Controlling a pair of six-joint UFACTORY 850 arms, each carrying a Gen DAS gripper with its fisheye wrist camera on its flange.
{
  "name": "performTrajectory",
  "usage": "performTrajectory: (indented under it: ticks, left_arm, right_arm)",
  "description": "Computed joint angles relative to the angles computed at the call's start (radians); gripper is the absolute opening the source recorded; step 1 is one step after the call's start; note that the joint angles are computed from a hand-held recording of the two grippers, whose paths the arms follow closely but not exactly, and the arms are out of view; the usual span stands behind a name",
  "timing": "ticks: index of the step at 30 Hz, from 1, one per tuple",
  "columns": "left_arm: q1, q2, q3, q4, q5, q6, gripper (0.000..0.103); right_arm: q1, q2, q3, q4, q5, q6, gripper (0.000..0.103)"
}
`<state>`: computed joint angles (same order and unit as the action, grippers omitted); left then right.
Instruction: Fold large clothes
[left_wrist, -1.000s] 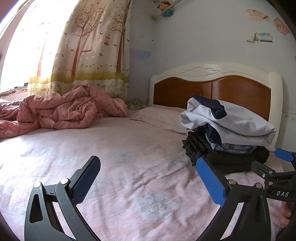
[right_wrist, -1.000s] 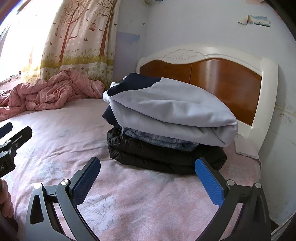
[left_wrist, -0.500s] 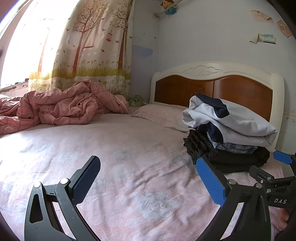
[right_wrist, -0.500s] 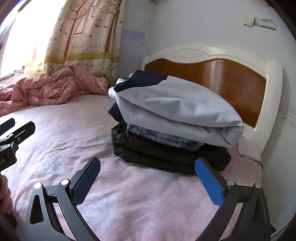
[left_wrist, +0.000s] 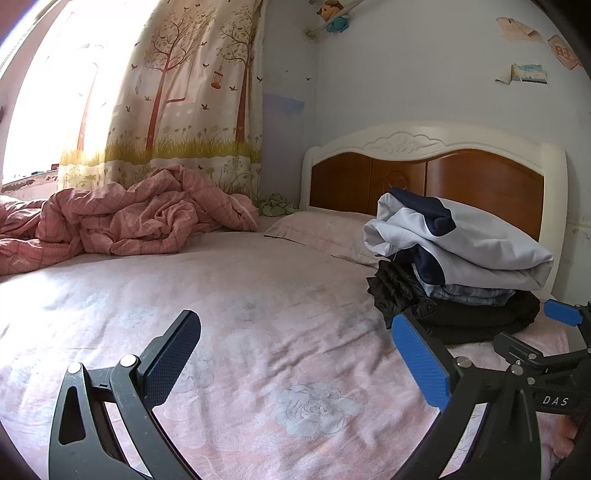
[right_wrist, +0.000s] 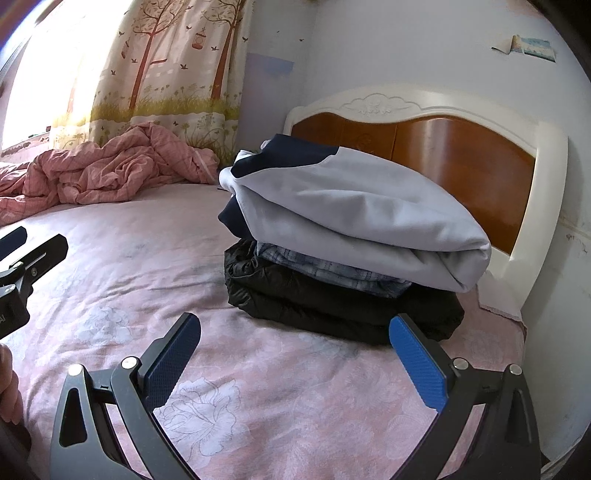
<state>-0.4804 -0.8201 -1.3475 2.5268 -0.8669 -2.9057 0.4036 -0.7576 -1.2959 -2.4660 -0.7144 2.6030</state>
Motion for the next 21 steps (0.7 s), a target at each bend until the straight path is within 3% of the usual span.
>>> performTrajectory:
  ticks: [21]
  left_arm:
    - [-0.001,0.016,0.018,0.003,-0.001,0.010,0.103]
  right_arm:
    - [-0.003,-0.003,-0.005,0.001,0.010,-0.005,0.103]
